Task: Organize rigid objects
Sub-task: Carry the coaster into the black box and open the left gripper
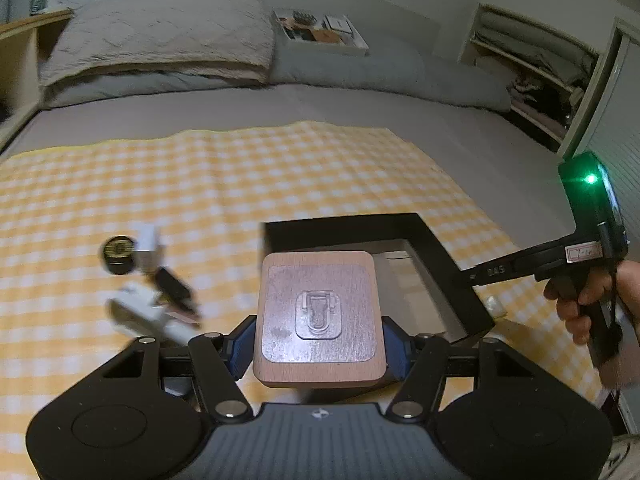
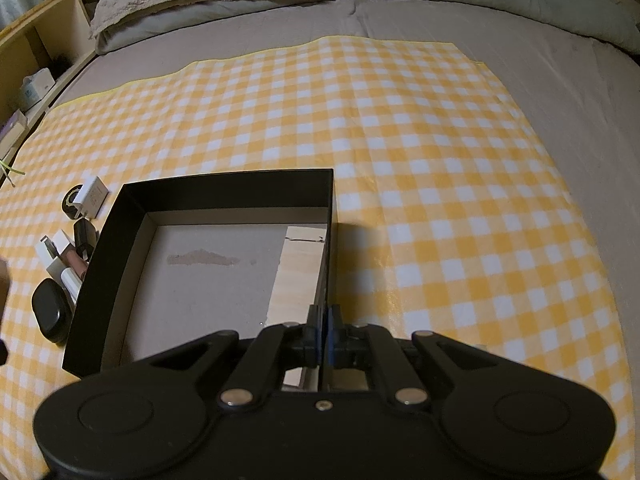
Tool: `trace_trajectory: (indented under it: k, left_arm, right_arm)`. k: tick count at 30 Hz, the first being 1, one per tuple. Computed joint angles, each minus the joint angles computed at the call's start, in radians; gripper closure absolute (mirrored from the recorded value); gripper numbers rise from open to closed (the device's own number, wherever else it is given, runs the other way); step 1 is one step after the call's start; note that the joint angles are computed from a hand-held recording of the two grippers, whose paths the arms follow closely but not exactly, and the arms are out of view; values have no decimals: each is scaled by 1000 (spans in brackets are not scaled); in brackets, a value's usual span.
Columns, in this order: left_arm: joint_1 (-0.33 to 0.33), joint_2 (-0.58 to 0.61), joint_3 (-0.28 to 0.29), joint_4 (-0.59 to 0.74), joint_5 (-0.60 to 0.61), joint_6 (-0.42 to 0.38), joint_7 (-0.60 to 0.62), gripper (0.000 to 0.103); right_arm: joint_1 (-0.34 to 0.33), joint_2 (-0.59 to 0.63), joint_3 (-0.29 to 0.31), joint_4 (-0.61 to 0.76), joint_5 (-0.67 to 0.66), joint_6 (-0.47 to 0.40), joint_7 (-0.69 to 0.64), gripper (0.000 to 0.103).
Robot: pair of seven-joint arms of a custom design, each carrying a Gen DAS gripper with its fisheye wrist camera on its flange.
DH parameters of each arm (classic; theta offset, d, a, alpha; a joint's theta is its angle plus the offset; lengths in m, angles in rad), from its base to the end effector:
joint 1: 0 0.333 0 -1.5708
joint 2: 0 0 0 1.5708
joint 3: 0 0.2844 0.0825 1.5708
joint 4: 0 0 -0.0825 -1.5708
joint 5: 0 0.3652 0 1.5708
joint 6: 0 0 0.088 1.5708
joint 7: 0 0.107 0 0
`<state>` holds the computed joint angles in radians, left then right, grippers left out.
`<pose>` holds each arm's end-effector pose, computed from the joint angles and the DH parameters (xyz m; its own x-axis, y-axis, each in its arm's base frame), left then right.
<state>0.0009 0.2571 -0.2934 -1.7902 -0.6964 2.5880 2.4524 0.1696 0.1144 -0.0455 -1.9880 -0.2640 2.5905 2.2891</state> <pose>0.6219 -0.1598 0.4482 -0.6408 -0.7501 0.1634 -0.6246 0.3857 -0.6790 0.5933 0.0797 0.4384 -0.3597 -0.9256 -0.1180 -0.7928 0.3699 -0.4845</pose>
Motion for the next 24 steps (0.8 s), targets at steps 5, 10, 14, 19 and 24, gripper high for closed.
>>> trace_trajectory:
  k: [5, 10, 14, 19, 24]
  left_arm:
    - [-102, 88, 9, 57, 193, 55, -247, 39]
    - [-160, 165, 17, 105, 374, 75, -452, 39]
    - [-162, 204, 2, 134, 451, 71, -562, 39]
    - [-150, 235, -25, 168, 509, 34, -632, 31]
    - [-123, 219, -50, 153, 521, 32, -621, 11]
  right_arm:
    - [-4, -1, 0, -2, 20, 6, -5, 100]
    - [-5, -5, 1, -8, 35, 9, -7, 99]
    - [-6, -6, 1, -10, 34, 7, -16, 99]
    - [-6, -6, 2, -10, 37, 8, -10, 99]
    - [-6, -5, 2, -10, 42, 11, -10, 100]
